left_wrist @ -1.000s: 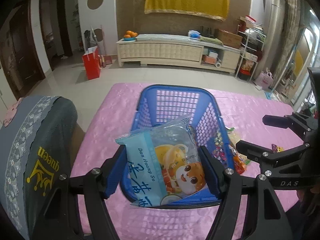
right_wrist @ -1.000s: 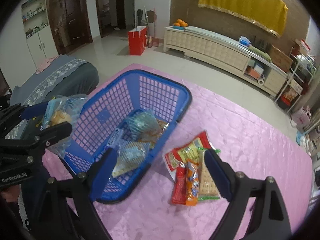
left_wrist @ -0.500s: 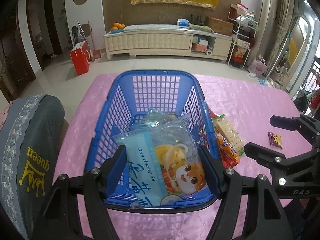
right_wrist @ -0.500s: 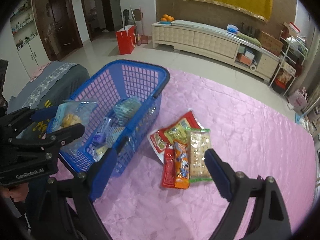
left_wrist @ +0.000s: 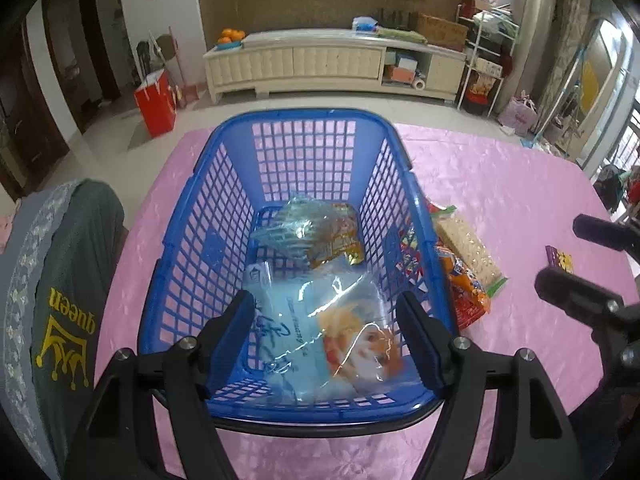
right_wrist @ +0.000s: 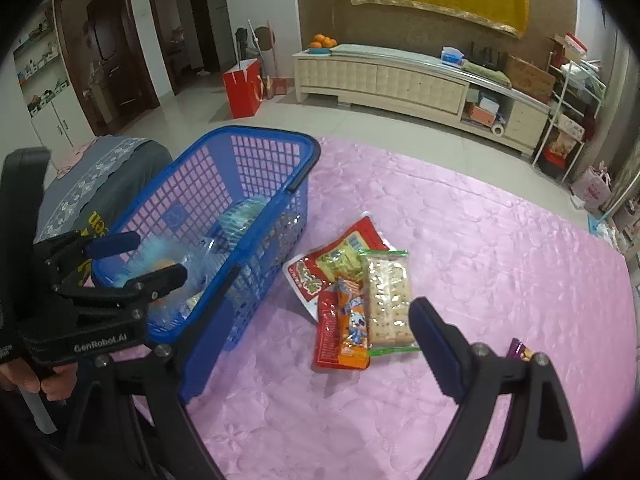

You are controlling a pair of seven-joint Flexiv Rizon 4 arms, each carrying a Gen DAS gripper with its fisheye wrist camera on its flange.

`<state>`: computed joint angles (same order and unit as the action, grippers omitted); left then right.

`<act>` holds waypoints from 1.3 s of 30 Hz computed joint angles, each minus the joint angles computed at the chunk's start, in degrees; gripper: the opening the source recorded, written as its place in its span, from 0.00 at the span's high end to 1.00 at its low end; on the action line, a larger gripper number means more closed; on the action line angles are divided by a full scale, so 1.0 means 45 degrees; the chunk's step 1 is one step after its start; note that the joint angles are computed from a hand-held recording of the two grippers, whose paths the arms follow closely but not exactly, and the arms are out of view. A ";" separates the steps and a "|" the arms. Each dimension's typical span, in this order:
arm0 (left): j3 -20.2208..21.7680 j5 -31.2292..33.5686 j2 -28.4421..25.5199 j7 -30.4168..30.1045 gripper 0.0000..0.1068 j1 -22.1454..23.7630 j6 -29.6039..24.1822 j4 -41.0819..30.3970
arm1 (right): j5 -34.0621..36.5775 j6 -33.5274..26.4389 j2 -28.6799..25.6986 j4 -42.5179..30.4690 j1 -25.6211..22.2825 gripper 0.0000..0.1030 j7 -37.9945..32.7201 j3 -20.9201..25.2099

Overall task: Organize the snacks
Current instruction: 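Open the right tool to drop the biscuit bag while the left tool releases the bread bag, then move both tools back over the remaining snacks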

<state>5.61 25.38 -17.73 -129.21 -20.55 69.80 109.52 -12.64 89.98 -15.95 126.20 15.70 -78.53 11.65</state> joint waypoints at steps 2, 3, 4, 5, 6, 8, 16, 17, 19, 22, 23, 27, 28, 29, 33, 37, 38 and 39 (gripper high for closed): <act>0.0104 0.0306 0.0073 -0.0153 0.33 -0.0165 -0.0113 -0.0091 | 0.0179 -0.0073 0.0010 -0.0048 -0.0160 0.11 -0.0053 0.0199; 0.0148 0.0472 0.0132 -0.0273 0.33 -0.0252 -0.0235 -0.0160 | 0.0235 -0.0062 0.0036 -0.0029 -0.0183 0.11 -0.0065 0.0234; 0.0142 0.0569 0.0191 -0.0345 0.33 -0.0280 -0.0345 -0.0208 | 0.0262 -0.0044 0.0084 0.0010 -0.0175 0.11 -0.0056 0.0225; 0.0112 0.0640 0.0242 -0.0395 0.33 -0.0276 -0.0409 -0.0236 | 0.0303 0.0002 0.0121 0.0048 -0.0194 0.11 -0.0075 0.0246; 0.0092 0.0729 0.0326 -0.0469 0.33 -0.0280 -0.0457 -0.0244 | 0.0391 0.0033 0.0162 0.0062 -0.0289 0.11 -0.0143 0.0338; 0.0050 0.0950 0.0531 -0.0661 0.33 -0.0285 -0.0510 -0.0229 | 0.0588 0.0071 0.0289 0.0124 -0.0471 0.11 -0.0261 0.0514; -0.0510 0.1719 0.1138 -0.1449 0.33 -0.0415 -0.0854 -0.0346 | 0.1752 0.0096 0.0966 0.0399 -0.1394 0.11 -0.1280 0.1232; -0.0600 0.1776 0.1126 -0.1480 0.33 -0.0434 -0.0966 -0.0454 | 0.1985 0.0072 0.1027 0.0399 -0.1538 0.11 -0.1492 0.1364; -0.0777 0.1973 0.1057 -0.1592 0.33 -0.0582 -0.1245 -0.0718 | 0.2469 0.0058 0.1174 0.0438 -0.1810 0.11 -0.1950 0.1553; -0.1019 0.2076 0.0820 -0.1609 0.28 -0.0794 -0.1516 -0.1110 | 0.3431 -0.0101 0.1310 0.0351 -0.2287 0.11 -0.2831 0.1920; -0.1051 0.2124 0.0731 -0.1645 0.26 -0.0880 -0.1568 -0.1241 | 0.3833 -0.0165 0.1328 0.0301 -0.2471 0.11 -0.3209 0.2057; -0.1214 0.2035 0.0194 -0.1459 0.26 -0.1230 -0.1739 -0.1836 | 0.4916 -0.0562 0.1372 0.0211 -0.2738 0.11 -0.4271 0.2012; -0.1272 0.1924 0.0005 -0.1312 0.26 -0.1323 -0.1792 -0.2004 | 0.5130 -0.0620 0.1381 0.0222 -0.2750 0.11 -0.4490 0.1921; -0.1309 0.1822 -0.0211 -0.1167 0.26 -0.1440 -0.1891 -0.2212 | 0.5357 -0.0643 0.1390 0.0249 -0.2783 0.11 -0.4721 0.1843; -0.1203 0.1528 -0.0914 -0.1005 0.26 -0.1926 -0.2127 -0.2858 | 0.6382 -0.0804 0.1364 0.0214 -0.3080 0.11 -0.5641 0.1659; -0.1089 0.1075 -0.1656 -0.0692 0.26 -0.2327 -0.2217 -0.3417 | 0.7143 -0.0911 0.1089 0.0089 -0.3301 0.11 -0.6307 0.1433; -0.1021 0.1006 -0.1809 -0.0651 0.26 -0.2420 -0.2237 -0.3516 | 0.7018 -0.0882 0.0949 0.0144 -0.3215 0.11 -0.6250 0.1239; -0.1020 0.0813 -0.2041 -0.0519 0.26 -0.2454 -0.2359 -0.3686 | 0.6832 -0.0867 0.0780 0.0185 -0.3149 0.11 -0.6205 0.1075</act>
